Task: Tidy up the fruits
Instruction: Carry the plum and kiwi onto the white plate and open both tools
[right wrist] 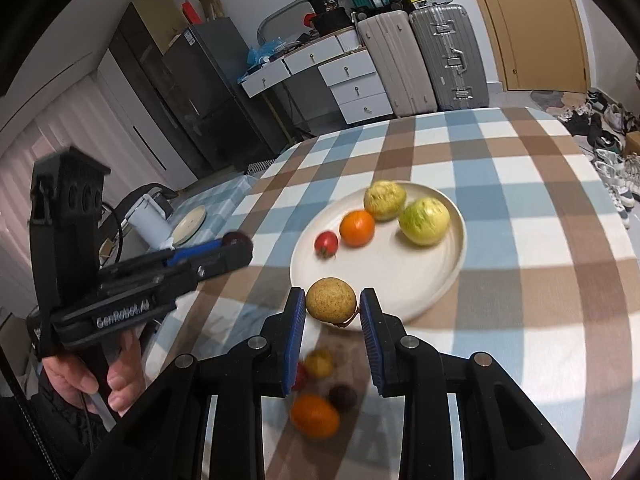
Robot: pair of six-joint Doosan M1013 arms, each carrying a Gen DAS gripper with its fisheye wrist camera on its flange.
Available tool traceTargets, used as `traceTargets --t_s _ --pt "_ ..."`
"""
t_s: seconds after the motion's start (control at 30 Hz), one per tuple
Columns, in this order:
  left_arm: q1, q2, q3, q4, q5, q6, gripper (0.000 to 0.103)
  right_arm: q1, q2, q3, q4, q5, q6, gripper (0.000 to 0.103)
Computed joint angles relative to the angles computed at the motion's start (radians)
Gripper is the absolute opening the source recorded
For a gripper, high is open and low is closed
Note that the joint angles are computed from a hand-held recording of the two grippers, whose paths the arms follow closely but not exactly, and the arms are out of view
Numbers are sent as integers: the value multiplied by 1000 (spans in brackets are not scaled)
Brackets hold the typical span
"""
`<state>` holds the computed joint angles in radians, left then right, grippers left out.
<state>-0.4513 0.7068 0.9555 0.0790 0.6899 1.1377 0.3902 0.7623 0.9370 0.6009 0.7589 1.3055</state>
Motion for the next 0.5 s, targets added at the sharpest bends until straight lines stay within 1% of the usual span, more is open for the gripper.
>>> traceTargets --t_s 0.03,0.17,0.33,0.4,0.47,0.5 --pt "8 18 -31 -28 15 30 22 1 19 -31 -14 13 12 29" --pt "29 107 -175 -48 101 88 22 4 102 -170 -58 93 75 29" --pt "56 226 -365 -104 204 124 22 7 220 -363 -111 211 169 29" --pt "64 280 -456 -124 262 140 22 8 272 -451 -134 264 209 29" --pt "70 334 -552 -126 318 150 22 9 294 -485 -142 272 230 29" --pt "71 352 -584 -122 337 156 22 9 296 -484 -136 261 236 29"
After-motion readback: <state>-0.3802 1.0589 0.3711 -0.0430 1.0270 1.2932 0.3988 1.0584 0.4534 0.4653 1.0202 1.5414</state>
